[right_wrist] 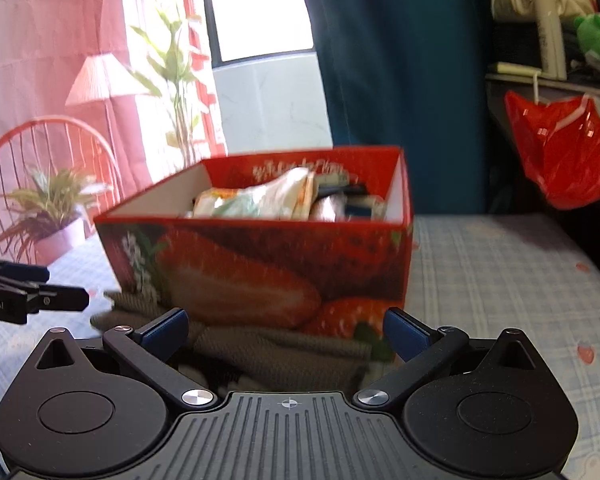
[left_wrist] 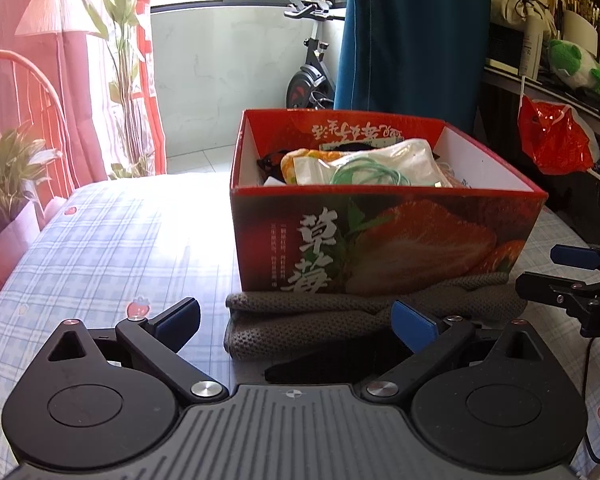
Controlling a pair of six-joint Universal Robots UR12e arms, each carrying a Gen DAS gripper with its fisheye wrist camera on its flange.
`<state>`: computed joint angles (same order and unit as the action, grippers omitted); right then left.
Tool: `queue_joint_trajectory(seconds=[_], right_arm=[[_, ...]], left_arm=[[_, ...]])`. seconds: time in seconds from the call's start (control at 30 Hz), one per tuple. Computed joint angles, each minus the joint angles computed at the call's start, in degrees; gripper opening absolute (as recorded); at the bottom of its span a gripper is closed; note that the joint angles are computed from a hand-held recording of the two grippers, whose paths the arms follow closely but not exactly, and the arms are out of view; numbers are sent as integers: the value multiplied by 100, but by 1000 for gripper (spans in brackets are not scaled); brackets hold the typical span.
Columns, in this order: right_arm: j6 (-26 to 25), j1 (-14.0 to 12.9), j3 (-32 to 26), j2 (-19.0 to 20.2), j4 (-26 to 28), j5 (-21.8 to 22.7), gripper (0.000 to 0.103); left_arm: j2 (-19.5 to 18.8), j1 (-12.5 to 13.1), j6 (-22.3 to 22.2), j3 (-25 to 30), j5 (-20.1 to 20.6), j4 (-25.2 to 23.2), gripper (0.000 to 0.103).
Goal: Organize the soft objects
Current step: 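Withdraw both grippers from the box toward the black glove, then lower both grippers onto the black glove and close on its cuff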
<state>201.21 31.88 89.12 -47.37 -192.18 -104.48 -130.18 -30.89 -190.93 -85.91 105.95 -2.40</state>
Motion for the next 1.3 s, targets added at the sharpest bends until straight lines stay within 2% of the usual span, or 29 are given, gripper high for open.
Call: queue_joint_trajectory(seconds=[0.23,0.33,0.4,0.47,0.63,0.77,0.97,1.23,1.3], right_arm=[[-19,40,-54,56,357,-78,103],[136,19,-31,56,392,53,101],[149,23,-23,66,382,111,94],[142,22,-26,59,467,235,85],[165,30,-22,27,723,509,73],[95,60,-71,44,827,558,73],[121,44,-168,79,1089,884,69],[6,44,-476,281,1059,831,72],[43,32,-580,334,1127,860,72]], left_arm=[[-38,11,-59,-16,-125,-247,100],[-49,35,-106,-34,-310,-358,91],[-54,55,-124,-56,-449,-445,83],[-71,77,-148,-68,-558,-510,79],[-121,135,-282,-65,-692,-621,75],[-153,158,-248,-52,-738,-651,72],[-192,170,-166,-40,-797,-609,66],[-254,151,-31,17,-700,-546,65],[-268,153,-23,27,-700,-510,60]])
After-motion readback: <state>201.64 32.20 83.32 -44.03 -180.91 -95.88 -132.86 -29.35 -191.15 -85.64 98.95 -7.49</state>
